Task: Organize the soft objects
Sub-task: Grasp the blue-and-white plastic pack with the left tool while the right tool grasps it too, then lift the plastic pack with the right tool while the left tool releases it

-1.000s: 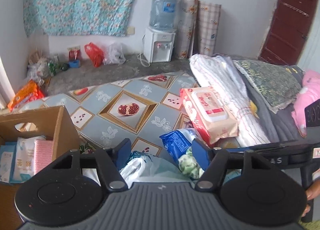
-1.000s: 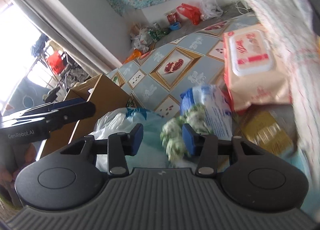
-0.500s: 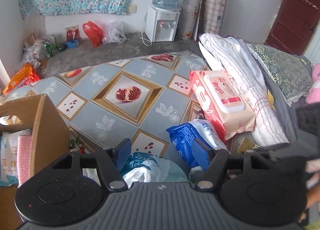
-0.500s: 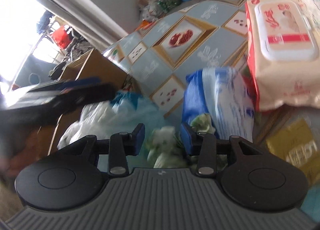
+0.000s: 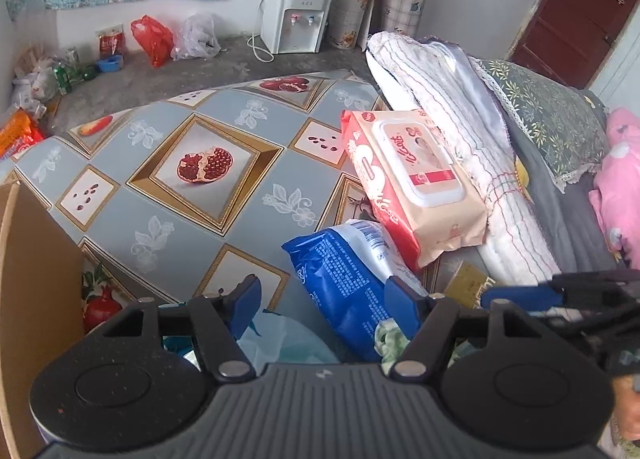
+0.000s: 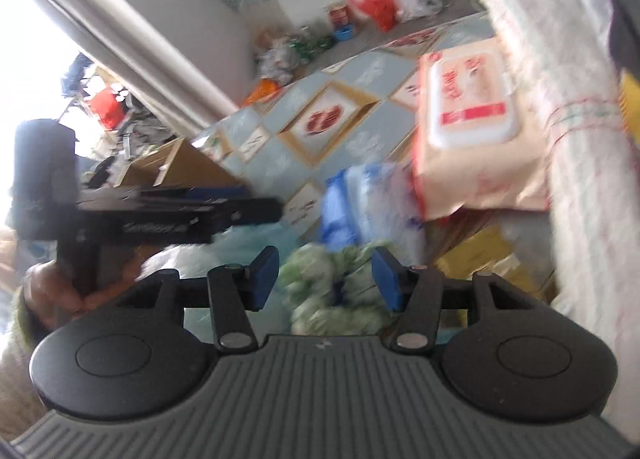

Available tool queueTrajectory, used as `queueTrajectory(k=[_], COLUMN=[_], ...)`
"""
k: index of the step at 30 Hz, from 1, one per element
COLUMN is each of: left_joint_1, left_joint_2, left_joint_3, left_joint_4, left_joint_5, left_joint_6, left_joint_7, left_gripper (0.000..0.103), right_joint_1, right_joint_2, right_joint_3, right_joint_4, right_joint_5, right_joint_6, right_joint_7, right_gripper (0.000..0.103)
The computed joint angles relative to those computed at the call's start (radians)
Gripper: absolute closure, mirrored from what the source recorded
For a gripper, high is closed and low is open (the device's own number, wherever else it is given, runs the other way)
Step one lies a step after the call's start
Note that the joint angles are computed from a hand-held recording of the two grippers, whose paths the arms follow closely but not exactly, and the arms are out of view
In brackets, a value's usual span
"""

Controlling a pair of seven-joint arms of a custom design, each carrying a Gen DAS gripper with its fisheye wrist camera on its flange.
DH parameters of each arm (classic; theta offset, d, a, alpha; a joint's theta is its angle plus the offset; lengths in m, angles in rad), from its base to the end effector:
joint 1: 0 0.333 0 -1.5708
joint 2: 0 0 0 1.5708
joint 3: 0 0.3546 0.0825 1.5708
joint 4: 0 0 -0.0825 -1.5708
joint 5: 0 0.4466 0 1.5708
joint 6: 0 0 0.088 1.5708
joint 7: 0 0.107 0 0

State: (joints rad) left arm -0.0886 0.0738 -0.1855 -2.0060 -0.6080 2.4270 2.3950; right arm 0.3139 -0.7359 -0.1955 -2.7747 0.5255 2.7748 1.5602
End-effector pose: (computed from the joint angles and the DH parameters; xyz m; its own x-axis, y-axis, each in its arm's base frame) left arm 0.6334 -0.1780 0.4657 -0.6716 -0.7169 0.1871 -0.6861 0.5066 -0.5221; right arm 0.3965 0.0239 0.4899 -0.0853 -0.8312 -0.5493 -0.7706 0.4045 -0.4924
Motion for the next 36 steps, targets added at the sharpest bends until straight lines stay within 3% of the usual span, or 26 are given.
queueTrajectory(k=[4,10,16,22,29,36], left_joint_1=[-0.010,-0.012,-0.019,-0.042,-0.049,-0.033], left_joint_2=[0.034,0.125,0.198,0.251,0.281,0.275], left_joint_3=[-0.003,-0.015,-0.036,-0.043,-0.049,-0.060], left_joint_4=[0.035,0.141,0.227,0.285,0.305,0.283], left_joint_5=[0.054,0.123,0.183,0.264,0.316,0.287], left_joint_6=[-0.018,-0.128,-0.191,-0.242,-0.239,-0.174], left_joint_7=[-0.100,-0.267,-0.349,-0.444,-0.475,-0.452], left_gripper=[0.033,0.033,0.025,0.024,0.024,0.036], right_joint_1=[-0.033,0.012,-0.019,-0.061,-0.071,-0.062], right_joint_2=[0.118,0.263,0.318,0.357,0.381,0.411], right_joint_3=[0.003,-0.061,-0.020,0.030,0.060,0.055], right_joint_4=[0.048,0.116,0.145,0.176,0.193,0.213], right_joint_5=[-0.017,0.128,0.223,0.232,0.230,0.292], right_joint_6=[-0.010,-0.033,-0.060,-0.085,-0.074,-0.047], right_joint_7=[0.018,-0.068,-0.154,-0.172,-0.211,-0.251], right_gripper=[0.052,0.048,0.042,0.034,0.029,0.029])
